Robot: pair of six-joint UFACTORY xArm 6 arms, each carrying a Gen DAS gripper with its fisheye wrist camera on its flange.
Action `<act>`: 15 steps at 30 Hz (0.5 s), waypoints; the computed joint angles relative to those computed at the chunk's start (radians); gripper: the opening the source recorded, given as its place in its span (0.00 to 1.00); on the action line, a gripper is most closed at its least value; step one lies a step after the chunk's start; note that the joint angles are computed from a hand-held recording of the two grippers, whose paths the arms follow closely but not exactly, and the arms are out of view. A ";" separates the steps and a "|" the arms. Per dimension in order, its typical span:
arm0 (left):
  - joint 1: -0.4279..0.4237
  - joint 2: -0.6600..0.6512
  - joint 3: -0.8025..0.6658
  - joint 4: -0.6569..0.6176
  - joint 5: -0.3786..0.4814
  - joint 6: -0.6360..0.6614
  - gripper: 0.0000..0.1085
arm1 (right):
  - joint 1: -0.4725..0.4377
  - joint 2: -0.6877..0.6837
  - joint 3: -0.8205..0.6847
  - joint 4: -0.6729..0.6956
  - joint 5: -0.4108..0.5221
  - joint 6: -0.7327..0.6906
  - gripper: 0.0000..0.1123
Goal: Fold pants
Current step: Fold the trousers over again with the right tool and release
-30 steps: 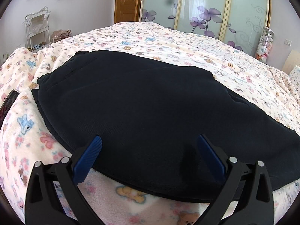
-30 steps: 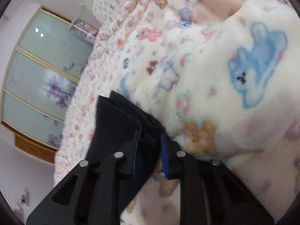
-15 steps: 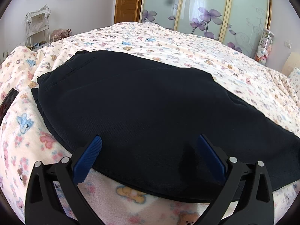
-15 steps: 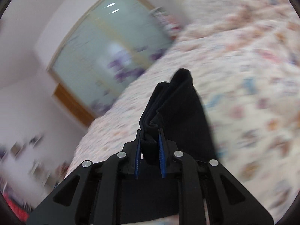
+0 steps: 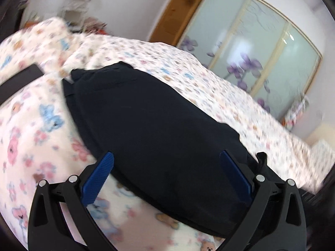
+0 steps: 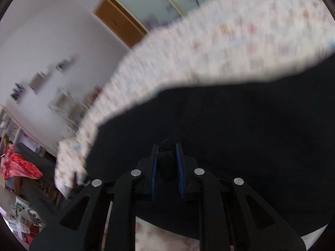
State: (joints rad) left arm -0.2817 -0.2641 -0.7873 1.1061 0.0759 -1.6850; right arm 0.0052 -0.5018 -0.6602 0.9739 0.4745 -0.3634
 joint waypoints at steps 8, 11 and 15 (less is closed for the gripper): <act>0.044 -0.035 0.030 0.019 -0.023 -0.120 0.93 | 0.075 -0.012 -0.031 0.141 -0.067 -0.097 0.15; 0.049 -0.044 0.033 0.035 -0.018 -0.147 0.93 | 0.093 0.059 -0.046 0.046 -0.027 -0.025 0.15; 0.055 -0.044 0.041 -0.008 -0.024 -0.127 0.93 | 0.111 0.056 -0.073 0.267 -0.033 -0.133 0.15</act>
State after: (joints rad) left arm -0.2263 -0.3078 -0.7460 1.0982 0.0516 -1.8120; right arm 0.1157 -0.4454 -0.7330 1.2413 0.4412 -0.4967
